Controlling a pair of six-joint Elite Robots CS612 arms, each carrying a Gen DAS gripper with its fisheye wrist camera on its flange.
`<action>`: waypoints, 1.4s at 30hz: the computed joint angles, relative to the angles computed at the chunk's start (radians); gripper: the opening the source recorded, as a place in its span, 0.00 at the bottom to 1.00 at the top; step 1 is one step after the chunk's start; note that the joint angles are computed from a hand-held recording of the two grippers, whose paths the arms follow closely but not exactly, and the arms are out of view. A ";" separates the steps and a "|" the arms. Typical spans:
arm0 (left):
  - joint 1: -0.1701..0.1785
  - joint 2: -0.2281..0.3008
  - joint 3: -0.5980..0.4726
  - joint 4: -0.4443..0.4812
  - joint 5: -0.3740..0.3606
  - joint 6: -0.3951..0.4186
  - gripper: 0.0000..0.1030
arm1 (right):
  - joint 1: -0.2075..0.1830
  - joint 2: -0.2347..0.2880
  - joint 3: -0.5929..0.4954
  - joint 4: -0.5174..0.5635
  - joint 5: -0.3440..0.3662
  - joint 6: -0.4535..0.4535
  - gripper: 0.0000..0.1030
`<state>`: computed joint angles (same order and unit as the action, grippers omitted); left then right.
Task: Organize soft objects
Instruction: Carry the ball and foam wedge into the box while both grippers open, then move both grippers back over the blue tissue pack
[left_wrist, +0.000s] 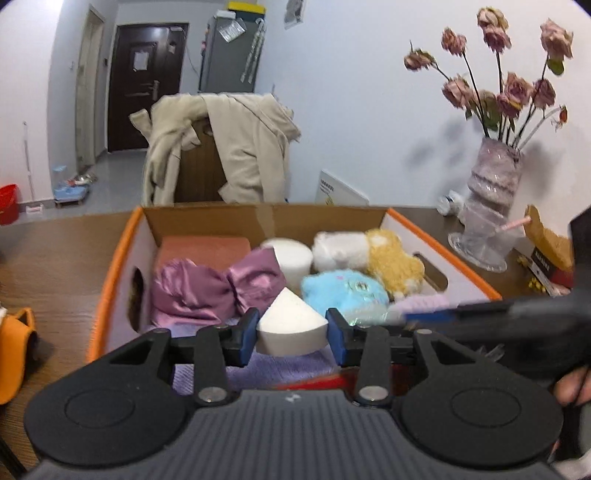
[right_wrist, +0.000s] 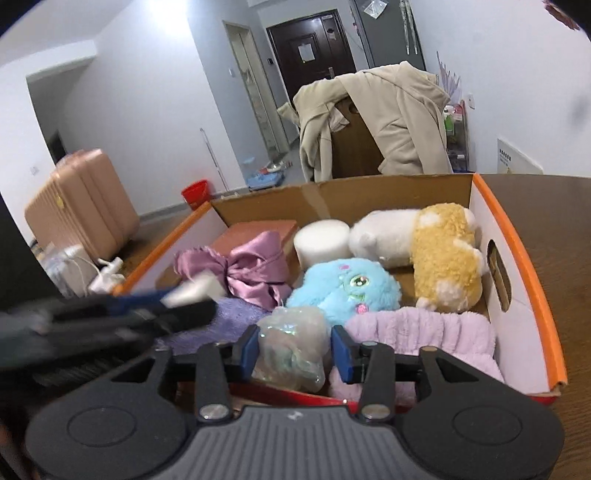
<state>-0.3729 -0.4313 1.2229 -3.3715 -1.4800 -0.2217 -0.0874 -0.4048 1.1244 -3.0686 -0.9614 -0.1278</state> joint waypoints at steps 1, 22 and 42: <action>0.001 0.002 -0.001 0.006 -0.010 -0.006 0.48 | -0.004 -0.004 0.007 -0.020 0.000 0.019 0.51; -0.108 -0.203 0.418 -0.341 0.252 -0.055 0.73 | -0.067 -0.210 0.423 -0.564 -0.014 0.040 0.81; -0.196 -0.214 0.669 -0.575 0.312 -0.068 0.87 | -0.096 -0.236 0.748 -0.836 -0.129 0.008 0.85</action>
<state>-0.5690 -0.6453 1.8915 -3.9461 -1.1684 -0.2896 -0.1832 -0.6409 1.8727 -3.9044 -1.0903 -0.1202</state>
